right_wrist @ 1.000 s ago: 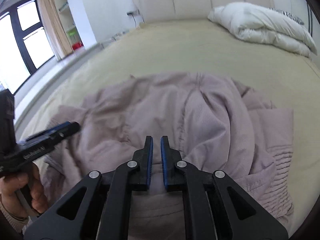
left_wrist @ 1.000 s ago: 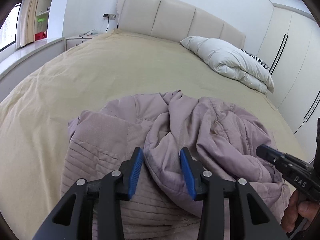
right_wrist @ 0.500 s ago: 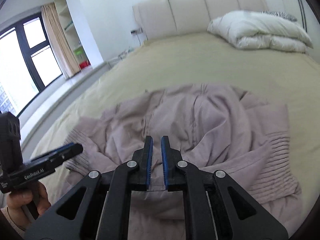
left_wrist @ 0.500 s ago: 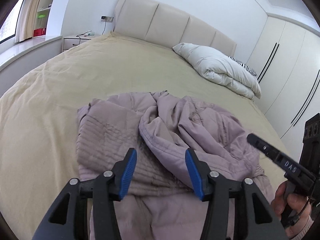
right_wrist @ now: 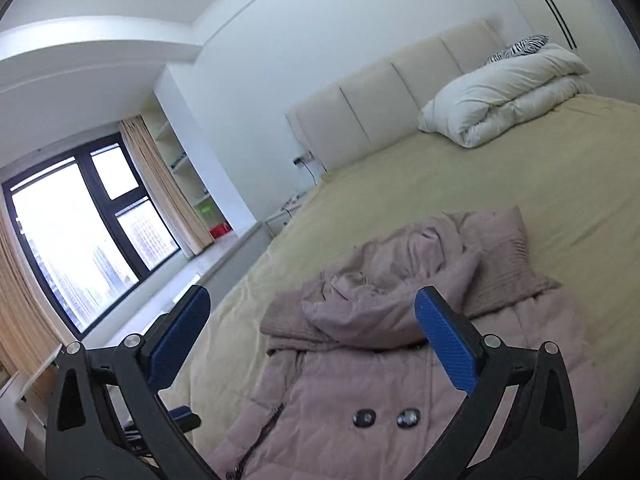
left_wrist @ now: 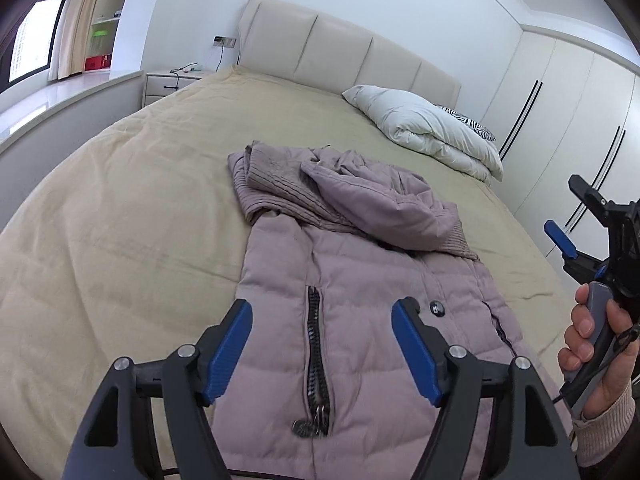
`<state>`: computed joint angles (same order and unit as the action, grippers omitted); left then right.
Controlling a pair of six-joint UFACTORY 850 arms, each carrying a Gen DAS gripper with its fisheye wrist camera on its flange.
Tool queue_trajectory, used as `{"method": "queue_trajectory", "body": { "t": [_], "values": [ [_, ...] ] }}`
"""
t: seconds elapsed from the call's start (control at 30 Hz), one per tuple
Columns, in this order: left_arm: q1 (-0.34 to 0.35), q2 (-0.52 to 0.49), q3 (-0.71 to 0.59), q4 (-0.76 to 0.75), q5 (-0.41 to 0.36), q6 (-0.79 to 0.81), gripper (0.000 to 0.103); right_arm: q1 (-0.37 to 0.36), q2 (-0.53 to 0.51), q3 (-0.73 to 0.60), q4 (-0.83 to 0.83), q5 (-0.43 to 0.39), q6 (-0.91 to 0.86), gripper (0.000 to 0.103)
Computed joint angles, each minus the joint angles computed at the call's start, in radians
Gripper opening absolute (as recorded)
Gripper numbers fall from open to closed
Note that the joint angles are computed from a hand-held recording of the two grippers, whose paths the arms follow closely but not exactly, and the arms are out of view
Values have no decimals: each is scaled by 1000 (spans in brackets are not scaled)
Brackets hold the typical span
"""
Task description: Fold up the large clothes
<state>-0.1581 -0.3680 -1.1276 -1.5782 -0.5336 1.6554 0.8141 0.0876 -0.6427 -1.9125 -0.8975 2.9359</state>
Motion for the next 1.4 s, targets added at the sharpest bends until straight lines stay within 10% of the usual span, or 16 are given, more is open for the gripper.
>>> {"method": "queue_trajectory", "body": {
  "t": [0.3, 0.67, 1.13, 1.4],
  "values": [
    [150, 141, 116, 303, 33, -106, 80, 259, 208, 135, 522, -35, -373, 103],
    [177, 92, 198, 667, -125, -343, 85, 524, 414, 389, 881, -109, -130, 103],
    [183, -28, 135, 709, -327, -498, 64, 735, 674, 557, 1129, -101, 14, 76],
    [174, -47, 122, 694, -354, -517, 59, 690, 730, 600, 1024, 74, 7, 58]
  ]
}}
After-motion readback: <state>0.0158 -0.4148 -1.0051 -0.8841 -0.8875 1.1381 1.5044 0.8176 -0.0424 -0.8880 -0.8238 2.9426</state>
